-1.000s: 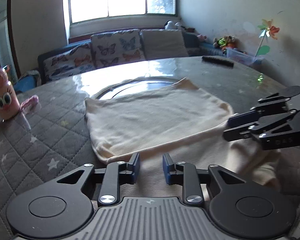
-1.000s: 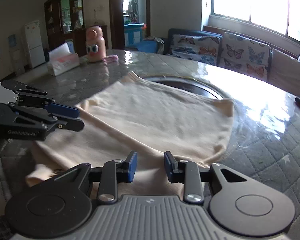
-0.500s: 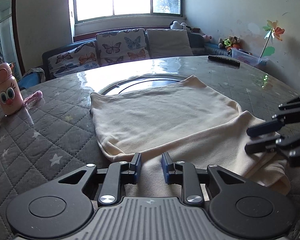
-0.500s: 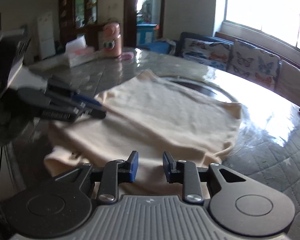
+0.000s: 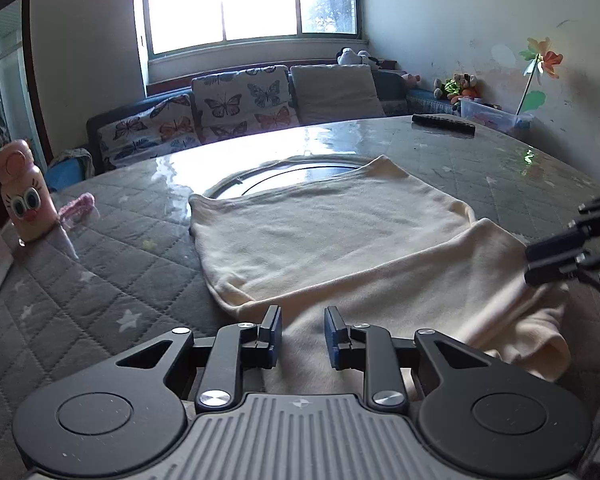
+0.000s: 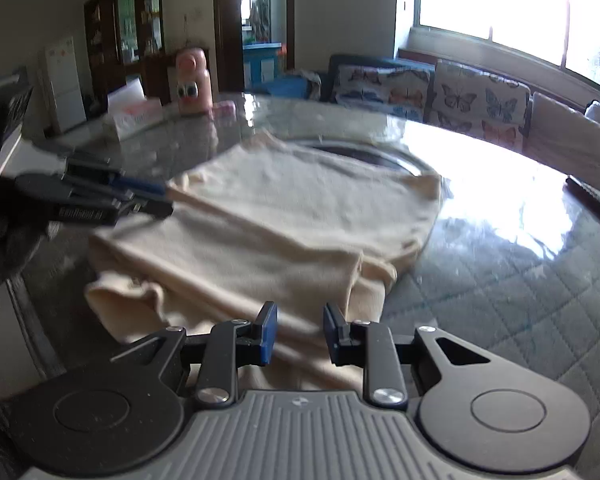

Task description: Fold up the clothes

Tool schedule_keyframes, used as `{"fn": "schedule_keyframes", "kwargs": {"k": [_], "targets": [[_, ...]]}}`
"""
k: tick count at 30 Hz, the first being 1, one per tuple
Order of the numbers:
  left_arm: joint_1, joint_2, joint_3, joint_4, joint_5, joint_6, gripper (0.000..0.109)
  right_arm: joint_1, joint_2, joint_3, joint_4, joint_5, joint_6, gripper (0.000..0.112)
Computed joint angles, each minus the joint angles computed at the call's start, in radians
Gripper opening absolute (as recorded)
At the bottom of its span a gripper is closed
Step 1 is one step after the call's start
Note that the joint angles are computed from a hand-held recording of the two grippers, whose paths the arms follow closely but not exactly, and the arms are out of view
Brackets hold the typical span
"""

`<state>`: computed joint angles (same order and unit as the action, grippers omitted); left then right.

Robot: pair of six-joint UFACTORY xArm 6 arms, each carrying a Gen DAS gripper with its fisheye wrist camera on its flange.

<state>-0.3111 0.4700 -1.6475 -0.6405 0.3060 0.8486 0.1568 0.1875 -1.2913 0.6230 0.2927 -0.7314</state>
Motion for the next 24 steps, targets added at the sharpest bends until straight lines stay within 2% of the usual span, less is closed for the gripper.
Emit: {"fn": "schedule_keyframes", "kwargs": {"k": [4,8,12,15,18,19,21,23,24], "targets": [[0.003,-0.095,0.118,-0.092,-0.017,0.151,0.039,0.007,0.022,-0.029,0.05,-0.003,-0.048,0.025],[0.0,-0.189,0.238,-0.197,-0.012,0.359,0.047,-0.002,0.042,-0.034,0.01,0.023,-0.008,0.026],[-0.026,-0.24,0.316,-0.276,-0.023,0.576,0.048,-0.008,0.014,-0.019,0.059,0.036,-0.031,0.031],[-0.051,-0.247,0.333,-0.377,-0.021,0.744,0.048,-0.01,-0.006,-0.005,0.04,0.043,-0.025,0.031],[-0.068,-0.229,0.321,-0.423,-0.013,0.817,0.047,-0.009,-0.023,0.012,0.026,0.044,-0.028,0.036],[-0.072,-0.223,0.315,-0.432,-0.008,0.833,0.046,-0.008,-0.03,0.018,0.023,0.044,-0.031,0.037],[-0.077,-0.212,0.304,-0.448,0.008,0.857,0.027,-0.008,-0.045,0.03,0.024,0.052,-0.053,0.038],[-0.075,-0.203,0.288,-0.467,0.022,0.859,0.013,-0.007,-0.06,0.044,0.02,0.058,-0.077,0.043],[-0.074,-0.199,0.279,-0.476,0.03,0.859,0.01,-0.007,-0.068,0.051,0.017,0.062,-0.09,0.044]]}}
